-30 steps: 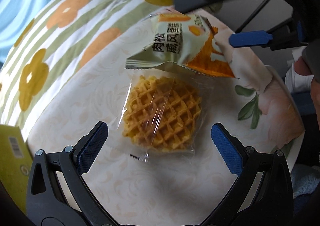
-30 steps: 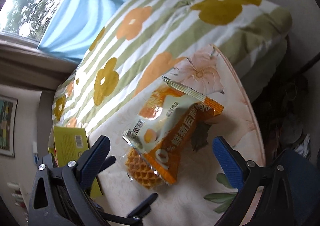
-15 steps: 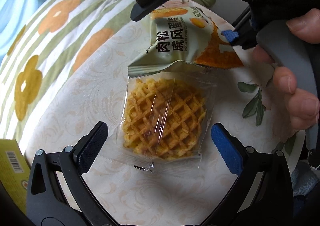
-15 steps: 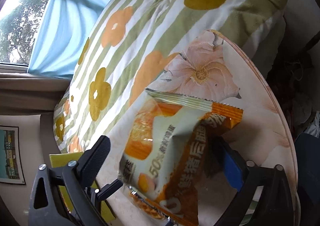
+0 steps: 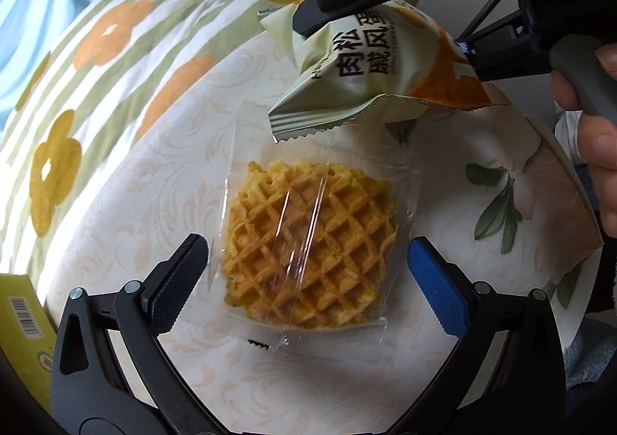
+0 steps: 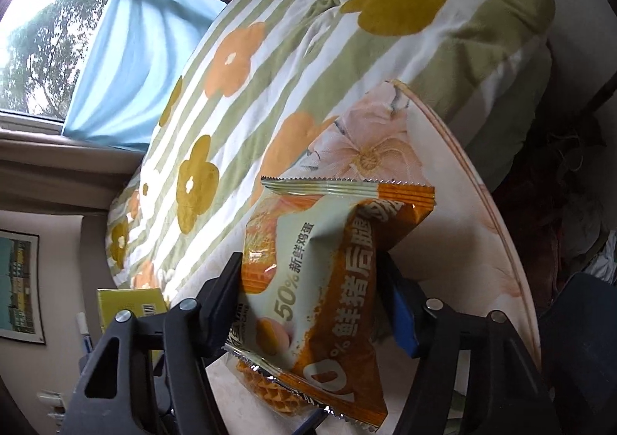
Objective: Organize snacks
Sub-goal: 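Grasp the waffle packet with the left tool while the right tool grasps the orange pork floss bag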
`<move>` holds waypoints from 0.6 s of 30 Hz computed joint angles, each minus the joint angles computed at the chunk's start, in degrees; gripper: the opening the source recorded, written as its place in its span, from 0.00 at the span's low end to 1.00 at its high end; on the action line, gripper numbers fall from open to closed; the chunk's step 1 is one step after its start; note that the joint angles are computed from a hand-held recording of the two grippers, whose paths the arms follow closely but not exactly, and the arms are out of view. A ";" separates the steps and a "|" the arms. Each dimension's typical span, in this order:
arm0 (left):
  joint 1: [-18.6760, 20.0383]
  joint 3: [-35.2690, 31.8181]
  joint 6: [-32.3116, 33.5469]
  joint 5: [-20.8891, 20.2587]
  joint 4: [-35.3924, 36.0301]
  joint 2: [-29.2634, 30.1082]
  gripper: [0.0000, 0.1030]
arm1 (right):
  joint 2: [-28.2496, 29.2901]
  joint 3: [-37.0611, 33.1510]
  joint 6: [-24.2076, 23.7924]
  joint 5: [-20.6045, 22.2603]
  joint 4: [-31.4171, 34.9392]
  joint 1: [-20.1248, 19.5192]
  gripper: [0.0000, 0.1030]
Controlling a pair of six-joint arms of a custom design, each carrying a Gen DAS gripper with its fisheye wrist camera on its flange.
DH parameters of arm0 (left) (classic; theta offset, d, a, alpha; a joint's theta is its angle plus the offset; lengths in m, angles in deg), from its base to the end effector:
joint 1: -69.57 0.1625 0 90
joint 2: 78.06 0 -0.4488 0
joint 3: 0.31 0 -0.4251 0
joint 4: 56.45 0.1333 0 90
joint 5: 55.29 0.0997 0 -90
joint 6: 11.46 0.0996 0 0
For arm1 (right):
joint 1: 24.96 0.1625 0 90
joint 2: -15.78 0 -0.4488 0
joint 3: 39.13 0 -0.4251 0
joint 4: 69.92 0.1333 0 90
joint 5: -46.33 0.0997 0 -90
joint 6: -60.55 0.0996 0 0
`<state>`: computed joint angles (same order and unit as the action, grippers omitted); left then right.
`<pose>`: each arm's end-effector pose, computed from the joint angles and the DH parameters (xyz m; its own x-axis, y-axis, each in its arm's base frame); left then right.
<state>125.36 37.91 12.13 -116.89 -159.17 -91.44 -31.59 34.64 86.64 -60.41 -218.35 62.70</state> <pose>-0.3574 -0.8471 -0.0188 -0.3952 0.8525 -0.3421 0.7724 0.5100 0.3785 0.0711 -0.8234 0.2757 -0.8385 0.5447 -0.0139 0.4491 0.6764 -0.5837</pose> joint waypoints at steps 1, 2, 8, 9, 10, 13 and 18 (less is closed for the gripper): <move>-0.07 0.25 0.07 0.07 -0.55 0.04 0.99 | -0.27 0.25 -0.02 0.22 -0.01 -0.10 0.61; -0.15 0.41 0.14 0.02 -0.87 0.07 0.99 | -0.39 0.32 -0.17 0.19 0.13 -0.08 0.61; -0.35 3.21 1.65 -0.67 -4.68 -1.00 0.82 | -1.57 1.52 -0.85 0.38 -0.34 -0.24 0.60; -0.37 3.61 1.67 -0.16 -5.41 -1.15 0.80 | -1.69 1.64 -0.95 0.47 -0.32 -0.27 0.60; -0.24 3.20 1.25 -0.52 -4.88 -1.09 0.78 | -1.91 1.84 -1.08 0.55 -0.30 -0.34 0.60; -0.30 3.33 0.68 -0.04 -4.77 -1.25 0.76 | -2.23 2.21 -1.38 0.88 -0.33 -0.40 0.60; -0.35 4.02 -2.05 0.75 -5.19 -1.80 0.75 | -2.85 2.87 -1.99 1.57 -0.34 -0.50 0.60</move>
